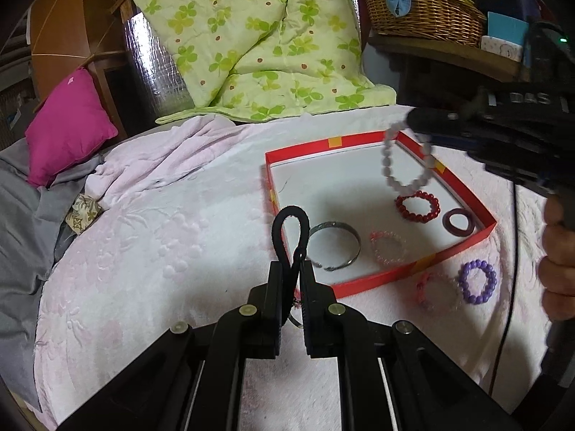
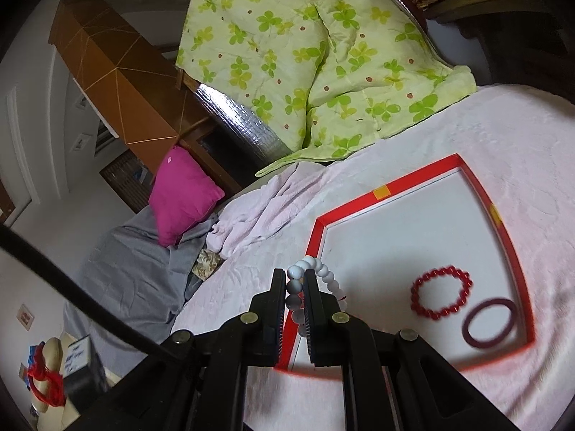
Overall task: Organize jewelry
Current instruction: 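Carry the black keychain and white bracelet over the red tray with both grippers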
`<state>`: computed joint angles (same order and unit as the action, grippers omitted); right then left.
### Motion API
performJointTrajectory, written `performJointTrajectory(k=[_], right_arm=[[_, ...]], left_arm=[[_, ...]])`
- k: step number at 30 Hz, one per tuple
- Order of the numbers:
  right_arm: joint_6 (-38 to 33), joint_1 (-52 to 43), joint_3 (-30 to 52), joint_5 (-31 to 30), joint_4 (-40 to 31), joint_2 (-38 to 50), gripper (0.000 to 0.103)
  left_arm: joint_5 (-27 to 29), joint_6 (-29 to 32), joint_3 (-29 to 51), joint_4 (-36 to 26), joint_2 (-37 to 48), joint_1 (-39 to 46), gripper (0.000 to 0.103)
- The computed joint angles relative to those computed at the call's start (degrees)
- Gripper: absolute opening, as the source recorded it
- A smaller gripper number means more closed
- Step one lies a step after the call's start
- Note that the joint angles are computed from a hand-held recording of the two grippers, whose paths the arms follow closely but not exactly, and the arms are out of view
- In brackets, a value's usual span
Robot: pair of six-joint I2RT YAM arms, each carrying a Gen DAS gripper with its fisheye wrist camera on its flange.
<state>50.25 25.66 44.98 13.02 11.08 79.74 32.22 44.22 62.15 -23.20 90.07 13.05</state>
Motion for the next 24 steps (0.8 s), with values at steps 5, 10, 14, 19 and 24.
performJointTrajectory(k=[5, 10, 14, 19, 24], right_arm=[[0.3, -3.9, 1.7, -3.5, 1.9, 3.6, 0.011], [0.8, -7.8, 0.0, -5.2, 2.4, 2.8, 0.011], [1.3, -10.6, -1.7, -6.0, 2.4, 1.2, 0.011], [1.8, -14.5, -1.8, -8.4, 3.3, 2.1, 0.011], [1.2, -16.8, 2.0, -10.8, 2.7, 6.9, 0.011]], left_arm=[[-0.6, -2.7, 3.3, -1.7, 2.1, -2.3, 0.01], [-2.4, -5.3, 6.8, -1.6, 4.7, -6.3, 0.01], [-3.6, -8.1, 11.1, -2.2, 8.3, -10.2, 0.01], [-4.4, -11.0, 14.3, -0.6, 12.1, -13.7, 0.01], [-6.2, -11.6, 16.6, 0.6, 16.0, -15.9, 0.01]])
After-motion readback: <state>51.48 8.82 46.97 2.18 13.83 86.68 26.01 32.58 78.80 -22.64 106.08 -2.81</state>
